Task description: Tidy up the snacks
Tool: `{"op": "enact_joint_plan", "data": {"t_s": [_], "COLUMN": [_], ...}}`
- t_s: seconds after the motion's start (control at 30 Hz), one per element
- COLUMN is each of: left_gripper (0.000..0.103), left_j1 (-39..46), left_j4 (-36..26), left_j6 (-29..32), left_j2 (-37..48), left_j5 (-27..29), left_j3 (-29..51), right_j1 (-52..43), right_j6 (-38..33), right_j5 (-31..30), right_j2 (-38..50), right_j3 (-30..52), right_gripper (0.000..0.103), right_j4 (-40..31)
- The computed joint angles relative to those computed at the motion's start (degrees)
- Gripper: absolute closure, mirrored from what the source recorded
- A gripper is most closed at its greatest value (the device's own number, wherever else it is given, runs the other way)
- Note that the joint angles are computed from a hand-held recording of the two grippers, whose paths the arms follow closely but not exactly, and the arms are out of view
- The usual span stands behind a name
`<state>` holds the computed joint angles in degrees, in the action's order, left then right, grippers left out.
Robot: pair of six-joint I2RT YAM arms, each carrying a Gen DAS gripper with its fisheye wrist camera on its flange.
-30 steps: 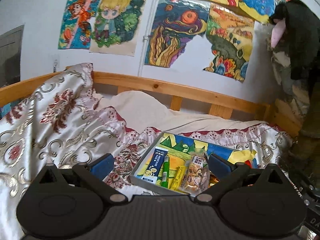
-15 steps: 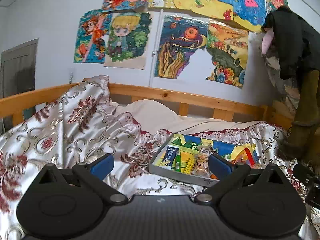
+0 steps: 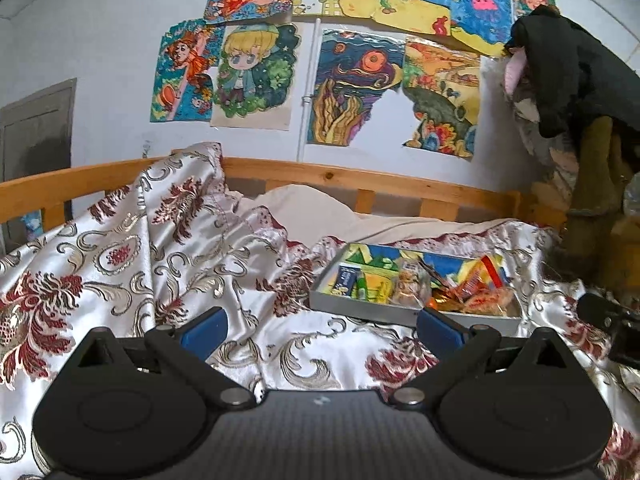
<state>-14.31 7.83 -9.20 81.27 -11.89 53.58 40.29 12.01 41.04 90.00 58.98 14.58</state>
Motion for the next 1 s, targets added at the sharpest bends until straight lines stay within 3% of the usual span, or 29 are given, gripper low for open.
{"op": "enact_joint_plan", "data": {"t_s": [0.33, 1.0], "left_gripper": [0.000, 0.000], "left_j1": [4.1, 5.8], "left_j4": [3.0, 6.4], "left_j6": [0.4, 4.1], "left_j2": [-0.9, 5.3], "left_j5": [5.0, 8.6], "left_j3": [-3.4, -3.2], "right_j1": [4.0, 2.0], "right_j6": [4.6, 7.7], "right_j5": [3.6, 0.2], "right_j2": [-0.7, 6.0], "right_j3": [-1.1, 5.4], "right_gripper": [0.001, 0.001], "right_j4": [-2.7, -10.1]}}
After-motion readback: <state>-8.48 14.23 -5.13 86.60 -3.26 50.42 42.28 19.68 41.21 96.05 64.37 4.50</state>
